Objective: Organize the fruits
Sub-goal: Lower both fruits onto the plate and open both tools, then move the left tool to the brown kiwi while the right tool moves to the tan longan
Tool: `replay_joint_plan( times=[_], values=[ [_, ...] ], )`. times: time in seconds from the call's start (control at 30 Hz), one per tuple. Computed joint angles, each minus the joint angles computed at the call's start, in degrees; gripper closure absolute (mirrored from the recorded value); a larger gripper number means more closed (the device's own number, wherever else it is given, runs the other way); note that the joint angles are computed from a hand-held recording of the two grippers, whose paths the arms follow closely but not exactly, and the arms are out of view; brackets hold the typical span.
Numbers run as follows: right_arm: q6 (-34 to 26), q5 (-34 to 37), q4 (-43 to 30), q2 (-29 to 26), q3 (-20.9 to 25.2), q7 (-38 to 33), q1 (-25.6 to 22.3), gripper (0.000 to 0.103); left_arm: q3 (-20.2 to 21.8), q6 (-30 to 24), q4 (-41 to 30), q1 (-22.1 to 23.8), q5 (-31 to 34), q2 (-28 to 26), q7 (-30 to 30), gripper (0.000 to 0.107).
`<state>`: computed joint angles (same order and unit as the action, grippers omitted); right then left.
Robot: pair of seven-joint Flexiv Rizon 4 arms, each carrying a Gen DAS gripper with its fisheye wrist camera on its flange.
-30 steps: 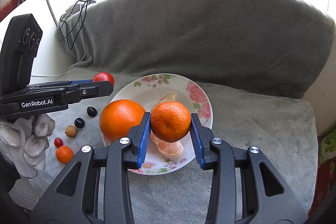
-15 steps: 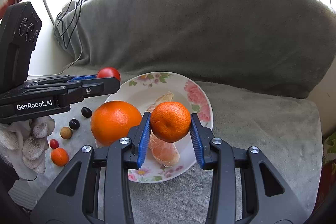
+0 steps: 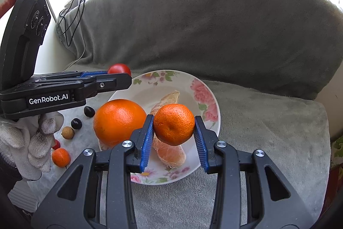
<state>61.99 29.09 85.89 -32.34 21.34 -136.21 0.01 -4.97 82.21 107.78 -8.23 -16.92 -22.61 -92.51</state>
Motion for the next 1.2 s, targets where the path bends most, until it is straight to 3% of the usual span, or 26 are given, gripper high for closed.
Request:
replay_joint_plan(
  times=[0.27, 0.3, 0.33, 0.4, 0.53, 0.6, 0.67, 0.77, 1.2],
  values=[
    [0.8, 0.2, 0.0, 0.0, 0.2, -0.5, 0.0, 0.064, -0.3, 0.1, -0.1, 0.3, -0.3, 0.2, 0.5, 0.075],
    [1.0, 0.2, 0.0, 0.1, 0.3, -0.8, 0.0, 0.06, -0.4, -0.1, -0.1, 0.4, -0.4, 0.2, 0.5, 0.075],
    [1.4, 0.3, 0.2, 0.2, 0.3, -0.9, 0.0, 0.046, -0.5, -0.3, -0.1, 0.5, -0.5, 0.2, 0.7, 0.075],
    [2.0, 1.2, 0.3, 0.3, 1.1, -1.9, -0.6, 0.032, 0.6, -0.8, -0.4, -0.3, 0.3, 0.2, -0.1, 0.075],
    [2.0, 1.5, 0.6, 0.7, 1.1, -2.5, -0.7, 0.032, 0.4, -0.4, -0.2, -0.1, 0.1, 0.5, -0.5, 0.056],
    [2.0, 1.4, 0.8, 0.9, 0.9, -2.5, -0.6, 0.032, 1.0, -0.6, -0.3, -0.4, 0.5, 0.7, -1.0, 0.054],
    [1.9, 1.6, 1.0, 1.0, 0.9, -2.8, -0.7, 0.031, 1.9, -0.9, -0.6, -1.0, 1.3, 0.9, -2.2, 0.045],
    [2.4, 2.2, 1.5, 1.4, 1.0, -3.3, -1.0, 0.021, 1.2, -0.7, -0.1, -0.4, 0.9, 1.3, -2.1, 0.045],
    [3.5, 4.5, 4.4, 4.5, 1.0, -4.5, -1.2, 0.015, 2.9, -0.3, 1.1, -1.7, 3.8, 3.2, -4.2, 0.044]
  ],
)
